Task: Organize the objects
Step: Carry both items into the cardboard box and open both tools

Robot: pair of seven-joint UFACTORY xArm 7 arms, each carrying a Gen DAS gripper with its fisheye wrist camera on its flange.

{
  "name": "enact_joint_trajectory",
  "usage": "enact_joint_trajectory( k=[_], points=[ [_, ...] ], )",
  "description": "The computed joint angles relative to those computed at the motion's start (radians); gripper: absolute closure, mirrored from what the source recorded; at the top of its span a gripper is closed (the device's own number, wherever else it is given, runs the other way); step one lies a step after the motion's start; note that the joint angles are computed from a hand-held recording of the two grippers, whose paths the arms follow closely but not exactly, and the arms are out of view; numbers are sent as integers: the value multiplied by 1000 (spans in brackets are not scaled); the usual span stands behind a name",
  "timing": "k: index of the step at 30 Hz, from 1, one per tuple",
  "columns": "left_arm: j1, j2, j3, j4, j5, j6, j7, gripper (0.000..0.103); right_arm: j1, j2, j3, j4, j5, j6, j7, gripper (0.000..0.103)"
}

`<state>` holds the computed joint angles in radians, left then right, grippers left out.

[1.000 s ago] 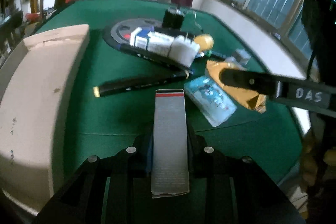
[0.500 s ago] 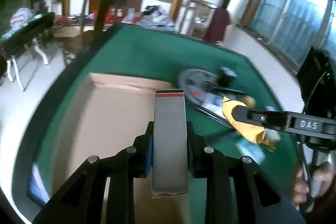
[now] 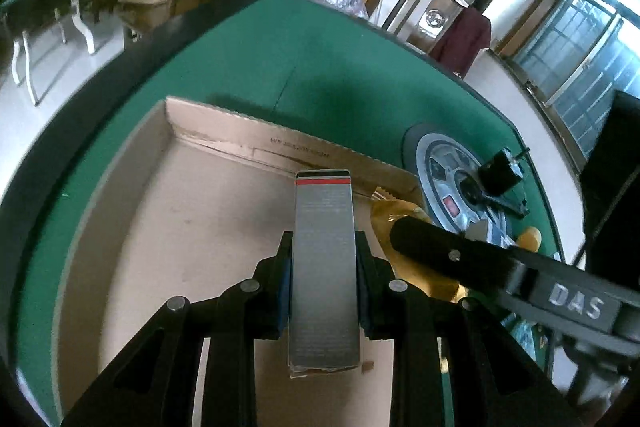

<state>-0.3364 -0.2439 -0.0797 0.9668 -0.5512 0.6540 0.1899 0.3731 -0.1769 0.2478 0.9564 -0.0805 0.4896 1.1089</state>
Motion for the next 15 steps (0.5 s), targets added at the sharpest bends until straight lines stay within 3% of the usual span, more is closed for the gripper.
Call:
enact_joint_trajectory(
  k=[7,11,13,15],
  points=[
    [-12,28,1,-20,-78,-35,-21,75,-9,6,0,14,-45,41,9,57],
    [-4,-6,-3,-45,-71,-56,-34,56,-19,-24,6,-2,-78,37,24,56],
    [-5,-38,-1,-71,-71,-82,-49,55,-26,-56,17,-19,-104,43,41,55],
    [-5,-85,-2,-118,-66,-117,-87,49,-36,-89,34,-32,-133,70,64,52]
  ],
)
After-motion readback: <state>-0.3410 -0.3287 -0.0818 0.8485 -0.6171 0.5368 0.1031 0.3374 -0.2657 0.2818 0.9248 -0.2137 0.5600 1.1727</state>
